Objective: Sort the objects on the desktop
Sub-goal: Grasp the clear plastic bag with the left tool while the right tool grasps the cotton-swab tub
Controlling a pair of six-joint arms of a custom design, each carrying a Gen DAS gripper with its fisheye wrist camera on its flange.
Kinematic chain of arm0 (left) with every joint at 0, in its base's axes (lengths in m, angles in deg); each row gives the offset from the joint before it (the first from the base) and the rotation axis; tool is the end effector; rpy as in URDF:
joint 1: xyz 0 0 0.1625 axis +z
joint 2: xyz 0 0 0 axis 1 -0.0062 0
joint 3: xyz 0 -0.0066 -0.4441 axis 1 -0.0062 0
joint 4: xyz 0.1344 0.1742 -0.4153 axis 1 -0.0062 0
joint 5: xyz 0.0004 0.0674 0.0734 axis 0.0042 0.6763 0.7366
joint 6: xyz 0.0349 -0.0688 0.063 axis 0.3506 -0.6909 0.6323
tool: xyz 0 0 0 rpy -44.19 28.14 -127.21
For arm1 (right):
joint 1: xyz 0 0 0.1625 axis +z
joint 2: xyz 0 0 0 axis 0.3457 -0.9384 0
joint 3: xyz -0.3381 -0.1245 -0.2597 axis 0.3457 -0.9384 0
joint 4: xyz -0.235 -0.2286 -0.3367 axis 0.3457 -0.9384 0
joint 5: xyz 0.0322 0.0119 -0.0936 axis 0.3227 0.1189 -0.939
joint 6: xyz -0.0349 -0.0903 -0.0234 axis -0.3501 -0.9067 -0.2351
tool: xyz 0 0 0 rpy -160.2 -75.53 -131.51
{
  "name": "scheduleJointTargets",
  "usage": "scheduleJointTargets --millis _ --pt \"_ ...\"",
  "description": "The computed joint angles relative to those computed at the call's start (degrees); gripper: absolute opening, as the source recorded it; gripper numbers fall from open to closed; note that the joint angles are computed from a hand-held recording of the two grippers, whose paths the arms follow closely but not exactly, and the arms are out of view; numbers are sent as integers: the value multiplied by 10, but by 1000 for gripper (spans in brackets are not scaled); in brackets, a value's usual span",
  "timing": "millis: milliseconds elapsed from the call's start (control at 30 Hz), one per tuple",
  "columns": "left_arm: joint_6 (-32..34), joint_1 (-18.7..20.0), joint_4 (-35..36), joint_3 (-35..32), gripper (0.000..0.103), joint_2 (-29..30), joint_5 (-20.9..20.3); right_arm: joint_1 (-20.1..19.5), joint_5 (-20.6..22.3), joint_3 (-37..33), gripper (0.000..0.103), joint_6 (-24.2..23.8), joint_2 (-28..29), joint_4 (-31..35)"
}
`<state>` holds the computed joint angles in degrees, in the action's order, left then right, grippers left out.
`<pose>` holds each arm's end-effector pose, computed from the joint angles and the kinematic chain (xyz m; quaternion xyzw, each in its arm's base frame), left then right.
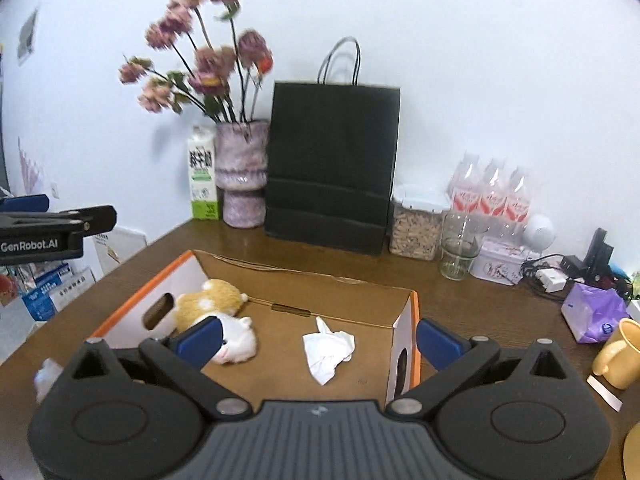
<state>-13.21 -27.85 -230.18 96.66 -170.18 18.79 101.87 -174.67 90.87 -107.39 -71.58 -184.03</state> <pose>-0.0705 -0.5478 0.3941 0.2568 0.7250 -0.5438 0.3358 0.4024 -0.5152 0.0436 0.2706 -0.8021 0.4417 0.2971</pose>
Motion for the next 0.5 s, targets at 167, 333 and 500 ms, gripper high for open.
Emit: scheduleJointTargets --millis 167,333,500 --pt "12 3 -22 61 103 -58 -18 13 2 61 103 0 -7 -72" --pt "26 10 -46 113 103 -98 -11 21 -4 104 103 1 -1 -124" --pt "6 31 -47 153 103 -129 -8 22 -18 132 103 20 16 -158"
